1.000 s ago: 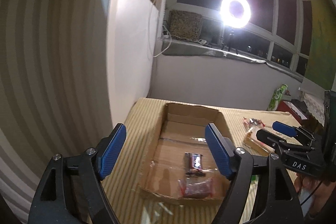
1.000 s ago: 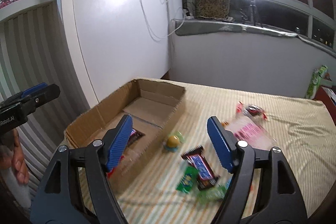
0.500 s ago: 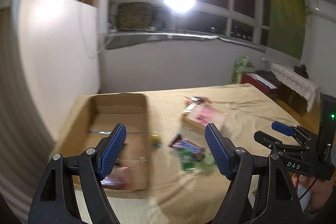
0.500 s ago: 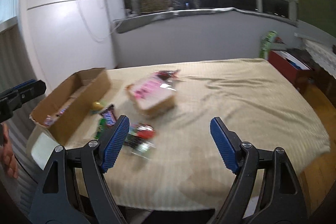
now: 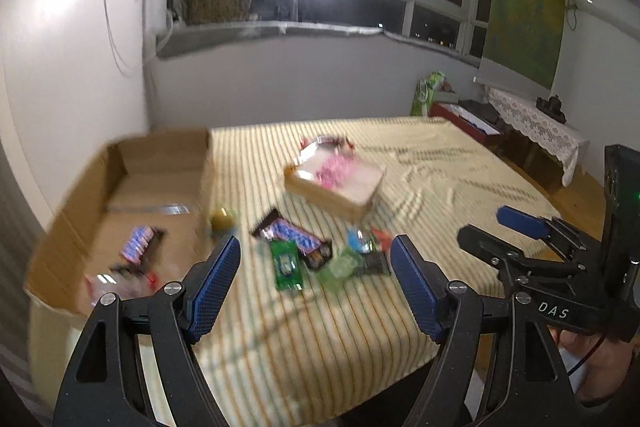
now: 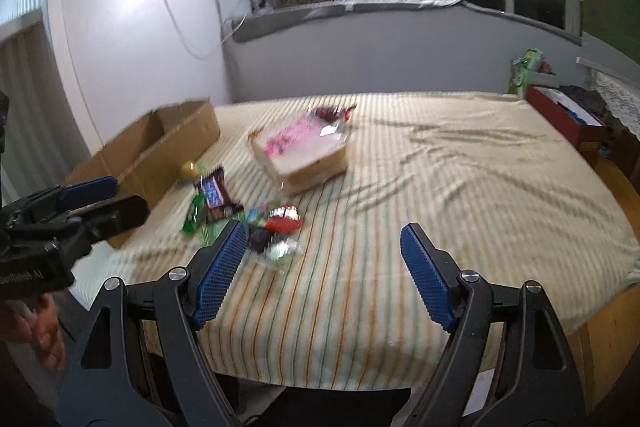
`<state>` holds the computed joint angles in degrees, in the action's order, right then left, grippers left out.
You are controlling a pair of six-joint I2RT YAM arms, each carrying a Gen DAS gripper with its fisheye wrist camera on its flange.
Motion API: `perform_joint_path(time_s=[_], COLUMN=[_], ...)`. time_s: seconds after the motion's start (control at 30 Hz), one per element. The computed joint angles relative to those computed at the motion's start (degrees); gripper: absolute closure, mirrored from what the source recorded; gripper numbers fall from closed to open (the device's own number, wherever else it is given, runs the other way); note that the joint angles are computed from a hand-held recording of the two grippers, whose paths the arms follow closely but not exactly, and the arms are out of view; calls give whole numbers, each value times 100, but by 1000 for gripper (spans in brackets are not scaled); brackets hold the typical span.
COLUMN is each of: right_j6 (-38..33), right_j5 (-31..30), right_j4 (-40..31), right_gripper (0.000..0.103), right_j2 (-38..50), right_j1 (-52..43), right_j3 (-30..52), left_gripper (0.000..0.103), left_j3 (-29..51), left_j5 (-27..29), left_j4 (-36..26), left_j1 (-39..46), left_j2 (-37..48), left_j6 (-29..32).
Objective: Organize snacks
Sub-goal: 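Move both open tools back toward the remaining snacks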
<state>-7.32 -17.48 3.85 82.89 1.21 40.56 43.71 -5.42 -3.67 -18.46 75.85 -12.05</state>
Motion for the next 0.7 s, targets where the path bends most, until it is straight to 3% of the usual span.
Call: perform_joint_path(time_s=[0.37,0.57,0.7], right_j6=[-1056,-922,-988], right_j5=[-40,-123,-200], right_j4=[632,708,588], right_gripper=[21,21,34], right_j2=[654,956,1139], right_j1=[283,365,390], right_j3=[-402,-133,122], left_gripper=[26,26,28], left_j3=[-770,-537,-381], left_j5=[430,558,679], left_j4=[905,853,809], left_j1=[182,469,520], left_j2=[773,874,1004], left_j6=[-314,-442,-381])
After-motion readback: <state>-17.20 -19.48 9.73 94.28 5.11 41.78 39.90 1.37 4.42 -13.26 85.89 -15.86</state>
